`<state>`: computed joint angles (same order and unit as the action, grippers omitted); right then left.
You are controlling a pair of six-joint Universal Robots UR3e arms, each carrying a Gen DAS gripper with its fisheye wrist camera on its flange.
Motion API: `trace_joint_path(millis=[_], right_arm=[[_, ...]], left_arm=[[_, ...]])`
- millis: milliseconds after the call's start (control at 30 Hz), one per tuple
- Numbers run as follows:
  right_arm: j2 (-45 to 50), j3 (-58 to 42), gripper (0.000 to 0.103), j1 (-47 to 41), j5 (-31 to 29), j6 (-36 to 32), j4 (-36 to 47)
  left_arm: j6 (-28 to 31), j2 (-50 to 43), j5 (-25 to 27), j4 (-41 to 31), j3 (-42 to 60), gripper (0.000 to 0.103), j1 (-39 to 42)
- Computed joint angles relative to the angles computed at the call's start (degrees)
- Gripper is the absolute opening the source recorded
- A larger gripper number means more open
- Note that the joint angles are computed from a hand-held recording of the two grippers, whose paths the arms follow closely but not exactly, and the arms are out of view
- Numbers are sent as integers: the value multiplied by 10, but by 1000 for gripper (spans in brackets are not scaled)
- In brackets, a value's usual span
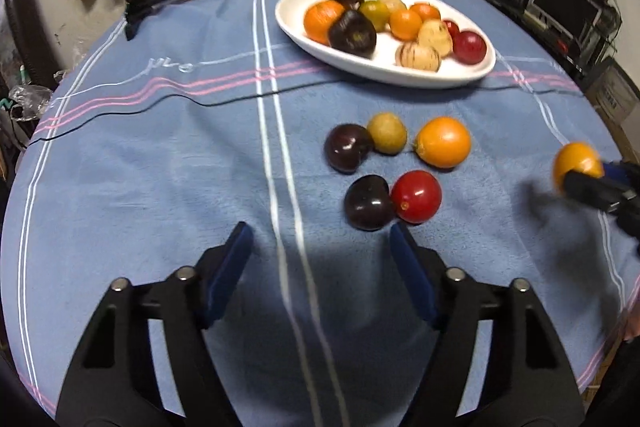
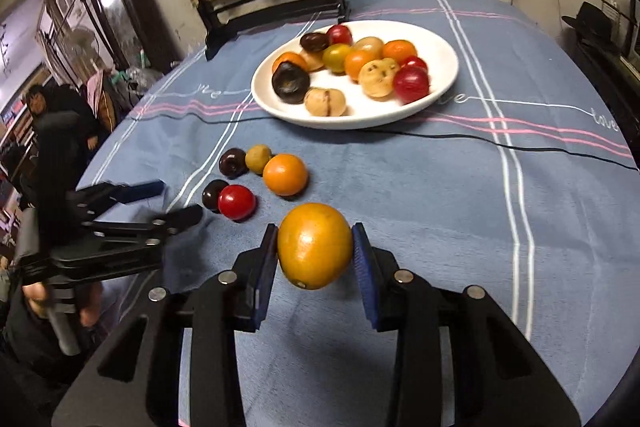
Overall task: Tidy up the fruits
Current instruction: 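Grasp the orange-yellow fruit with the right gripper while the left grasps a dark plum, then carry both fruits onto the white plate and open both grippers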
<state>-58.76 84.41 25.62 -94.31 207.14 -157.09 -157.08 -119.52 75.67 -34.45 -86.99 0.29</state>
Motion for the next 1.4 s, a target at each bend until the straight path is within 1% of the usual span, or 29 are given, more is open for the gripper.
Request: trace_joint_path(millis=[133, 300, 367, 433, 567, 600, 633, 733, 867, 967, 1167, 1267, 1400], right_arm=[[-24, 38, 37, -12, 11, -2, -29], [-32, 53, 37, -18, 25, 2, -48], [-32, 56, 37, -19, 28, 4, -51], [-34, 59, 37, -19, 29, 5, -54], [-37, 65, 37, -18, 27, 8, -59], [-37, 66, 37, -18, 26, 8, -59], [-39, 66, 37, -18, 25, 9, -58], [-43, 66, 37, -14, 20, 11, -55], [-44, 54, 37, -8, 11, 11, -46], [-41, 44, 37, -4, 7, 8, -41], [-22, 11, 37, 6, 6, 4, -24], [-13, -6, 37, 12, 4, 1, -15], [-8, -18, 37, 18, -2, 0, -11]], left_arm=[[-5, -28, 12, -3, 28, 71, -12], [-16, -50, 23, 6, 51, 71, -25], [-24, -58, 21, 6, 62, 67, -28], [-22, -61, 22, 11, 65, 61, -31], [-29, -70, 19, 18, 76, 53, -33], [-32, -71, 16, 20, 77, 48, -32], [-35, -72, 16, 20, 79, 40, -32], [-36, -62, 9, 22, 71, 28, -28], [-39, -31, -9, 29, 35, 27, -14], [-38, 13, -47, 24, -9, 27, 9], [-26, 100, -98, 42, -98, 27, 38], [-20, 128, -114, 45, -123, 27, 47], [-13, 143, -131, 34, -126, 27, 54]])
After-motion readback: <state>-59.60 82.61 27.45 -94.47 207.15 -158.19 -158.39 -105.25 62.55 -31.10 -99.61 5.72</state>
